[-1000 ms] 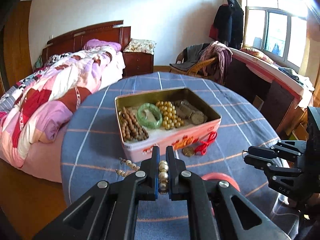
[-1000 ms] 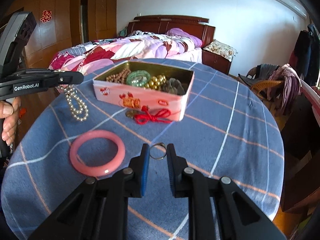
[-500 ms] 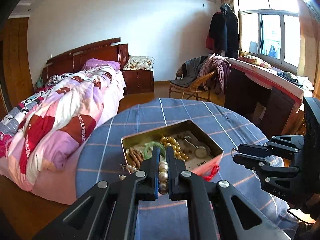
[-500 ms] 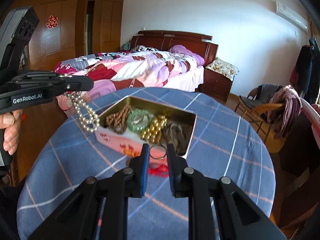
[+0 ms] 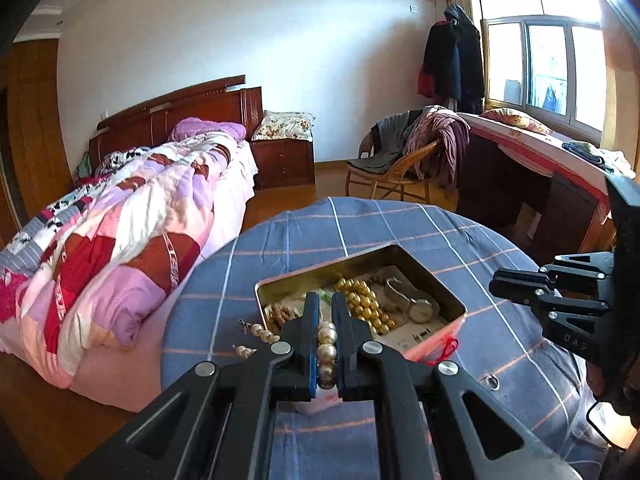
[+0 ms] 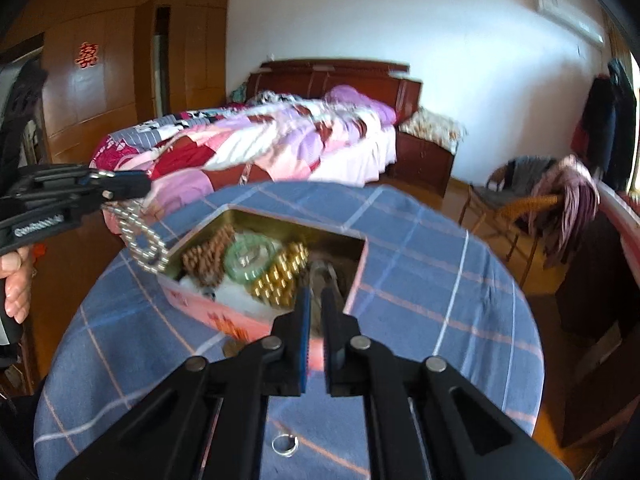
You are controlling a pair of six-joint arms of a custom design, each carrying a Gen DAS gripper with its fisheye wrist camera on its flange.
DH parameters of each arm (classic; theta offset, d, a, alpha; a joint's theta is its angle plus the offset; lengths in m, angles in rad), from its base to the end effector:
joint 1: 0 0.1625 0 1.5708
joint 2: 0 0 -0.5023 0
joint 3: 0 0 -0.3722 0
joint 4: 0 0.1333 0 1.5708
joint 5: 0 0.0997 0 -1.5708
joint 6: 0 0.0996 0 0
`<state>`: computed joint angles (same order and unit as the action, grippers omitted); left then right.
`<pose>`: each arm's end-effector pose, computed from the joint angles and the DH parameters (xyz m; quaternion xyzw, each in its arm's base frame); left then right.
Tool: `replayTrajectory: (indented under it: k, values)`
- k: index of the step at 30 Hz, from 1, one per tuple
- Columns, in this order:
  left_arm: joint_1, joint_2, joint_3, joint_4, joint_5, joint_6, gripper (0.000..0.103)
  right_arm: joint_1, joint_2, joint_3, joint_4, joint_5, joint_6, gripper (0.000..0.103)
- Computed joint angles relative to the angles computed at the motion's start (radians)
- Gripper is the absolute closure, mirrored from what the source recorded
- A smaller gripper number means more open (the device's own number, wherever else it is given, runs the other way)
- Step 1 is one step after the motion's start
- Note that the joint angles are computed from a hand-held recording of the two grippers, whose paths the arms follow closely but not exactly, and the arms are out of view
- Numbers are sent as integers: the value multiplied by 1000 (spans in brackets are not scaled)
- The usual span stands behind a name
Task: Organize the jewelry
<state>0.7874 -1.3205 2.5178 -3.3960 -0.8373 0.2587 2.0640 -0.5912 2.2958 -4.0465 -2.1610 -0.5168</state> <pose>-0.1296 -0.4135 0.3013 0.3459 0.8252 -0.3669 0.2546 0.3037 -0.4005 0.0837 0.3332 -0.8288 0.3566 0.2737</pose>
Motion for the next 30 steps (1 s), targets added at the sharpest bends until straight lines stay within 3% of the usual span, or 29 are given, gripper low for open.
replayTrajectory:
  k: [3, 11, 17, 21, 25, 27, 30]
  values:
    - [-8, -1, 42, -13, -2, -34, 98, -20, 3, 52, 4, 11, 31, 64]
    - [-2, 20, 117, -7, -31, -121, 98, -65, 77, 131, -7, 22, 62, 63]
    - [9, 28, 125, -8, -34, -131, 98, -64, 71, 132, 14, 9, 59, 63]
    - [8, 28, 128, -10, -40, -131, 98, -55, 84, 135, -13, 1, 46, 79]
    - [7, 21, 128, -7, -42, -129, 98, -52, 93, 141, -48, 2, 36, 83]
    - [8, 20, 125, -7, -42, -128, 98, -49, 98, 141, -67, -7, 29, 96]
    - [9, 18, 124, -5, -42, -127, 98, -46, 91, 141, -50, -4, 34, 96]
